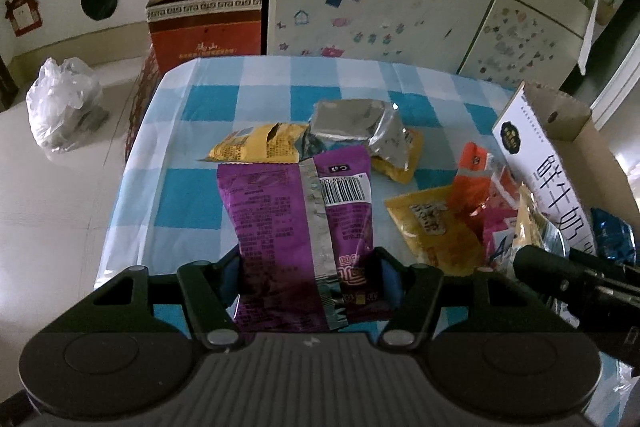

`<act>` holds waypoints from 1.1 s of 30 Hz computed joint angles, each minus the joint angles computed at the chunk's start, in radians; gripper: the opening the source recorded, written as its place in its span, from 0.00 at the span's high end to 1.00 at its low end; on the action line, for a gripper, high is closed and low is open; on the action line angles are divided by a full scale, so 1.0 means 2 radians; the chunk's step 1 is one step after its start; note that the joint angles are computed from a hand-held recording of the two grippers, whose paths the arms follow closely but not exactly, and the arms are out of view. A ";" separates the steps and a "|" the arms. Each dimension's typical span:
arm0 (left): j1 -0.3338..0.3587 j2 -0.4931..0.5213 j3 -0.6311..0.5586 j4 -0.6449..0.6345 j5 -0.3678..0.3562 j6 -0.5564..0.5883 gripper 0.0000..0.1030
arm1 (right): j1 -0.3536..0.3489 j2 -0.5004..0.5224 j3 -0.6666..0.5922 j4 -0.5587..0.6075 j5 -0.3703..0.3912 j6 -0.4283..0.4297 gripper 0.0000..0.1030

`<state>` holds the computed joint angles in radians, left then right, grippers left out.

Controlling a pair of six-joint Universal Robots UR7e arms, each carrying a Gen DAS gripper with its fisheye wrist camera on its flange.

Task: Organize snacks
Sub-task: 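Close the left tool on the purple bag while the right tool grips the pale blue bag, then carry both bags into the cardboard box and release them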

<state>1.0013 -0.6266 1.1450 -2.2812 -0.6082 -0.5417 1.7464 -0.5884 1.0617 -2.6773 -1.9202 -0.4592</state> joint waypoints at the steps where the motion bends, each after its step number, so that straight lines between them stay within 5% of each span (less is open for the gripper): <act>1: -0.001 0.001 0.000 -0.006 0.002 0.004 0.32 | 0.000 -0.001 -0.001 -0.001 0.001 -0.001 0.43; 11: -0.010 0.015 -0.003 -0.085 0.023 0.075 0.32 | 0.003 -0.008 -0.006 -0.028 0.017 -0.019 0.43; 19: -0.013 0.028 -0.011 -0.136 0.002 0.126 0.32 | -0.001 -0.017 -0.013 -0.052 0.026 -0.026 0.43; 26: -0.021 0.051 -0.031 -0.208 -0.044 0.221 0.32 | -0.009 -0.027 -0.026 -0.075 0.034 -0.011 0.43; 33: -0.027 0.072 -0.059 -0.222 -0.106 0.251 0.32 | -0.017 -0.038 -0.033 -0.089 0.036 0.011 0.43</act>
<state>0.9475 -0.4830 1.0277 -2.7250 -0.8208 -0.0387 1.7117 -0.6636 0.9959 -2.8553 -1.8478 -0.4379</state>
